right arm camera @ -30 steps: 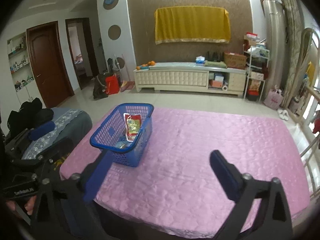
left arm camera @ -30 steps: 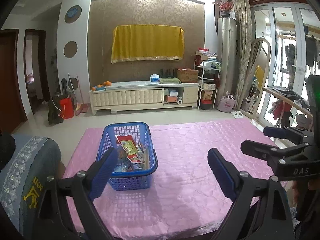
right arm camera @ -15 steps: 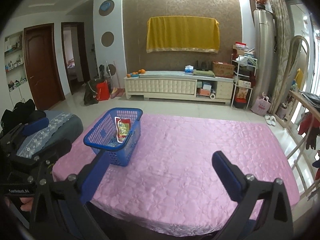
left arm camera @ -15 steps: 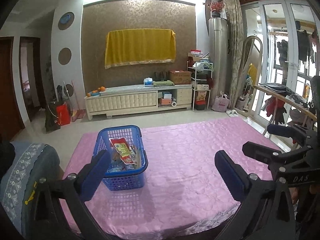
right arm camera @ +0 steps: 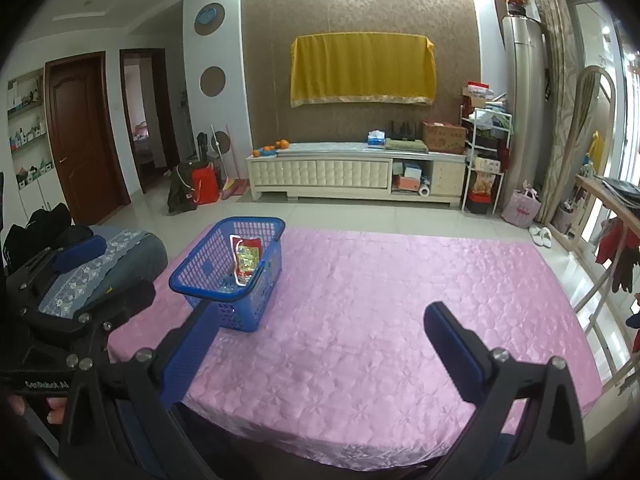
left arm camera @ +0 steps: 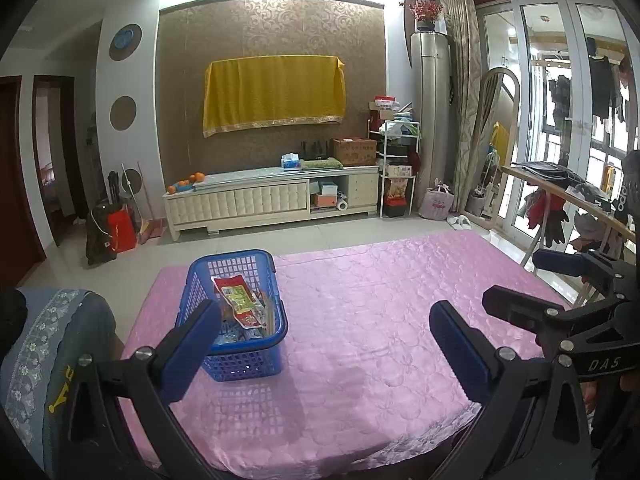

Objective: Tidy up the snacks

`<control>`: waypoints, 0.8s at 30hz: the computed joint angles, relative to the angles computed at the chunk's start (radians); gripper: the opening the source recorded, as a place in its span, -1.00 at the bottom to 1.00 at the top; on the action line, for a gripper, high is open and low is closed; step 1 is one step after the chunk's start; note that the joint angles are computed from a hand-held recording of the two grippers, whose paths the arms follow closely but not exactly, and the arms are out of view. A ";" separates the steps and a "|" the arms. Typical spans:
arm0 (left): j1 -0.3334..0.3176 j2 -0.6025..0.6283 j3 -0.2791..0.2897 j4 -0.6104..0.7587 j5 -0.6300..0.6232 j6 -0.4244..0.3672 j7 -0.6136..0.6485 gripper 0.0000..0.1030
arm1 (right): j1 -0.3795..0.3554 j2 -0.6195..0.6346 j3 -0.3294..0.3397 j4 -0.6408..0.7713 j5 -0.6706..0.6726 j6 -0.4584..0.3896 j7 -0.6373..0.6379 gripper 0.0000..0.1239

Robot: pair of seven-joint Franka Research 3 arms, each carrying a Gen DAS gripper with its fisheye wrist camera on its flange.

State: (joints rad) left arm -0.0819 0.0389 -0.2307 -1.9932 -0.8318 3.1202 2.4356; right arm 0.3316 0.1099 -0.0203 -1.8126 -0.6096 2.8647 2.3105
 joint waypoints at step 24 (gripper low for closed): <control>-0.011 -0.007 0.009 0.001 -0.005 -0.014 -0.005 1.00 | -0.006 -0.007 0.005 -0.006 0.027 0.002 -0.027 0.66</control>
State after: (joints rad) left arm -0.0926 0.0315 -0.2218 -1.9922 -0.8367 3.1065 2.4310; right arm 0.3252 0.1027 -0.0153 -1.8190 -0.5822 2.8664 2.2832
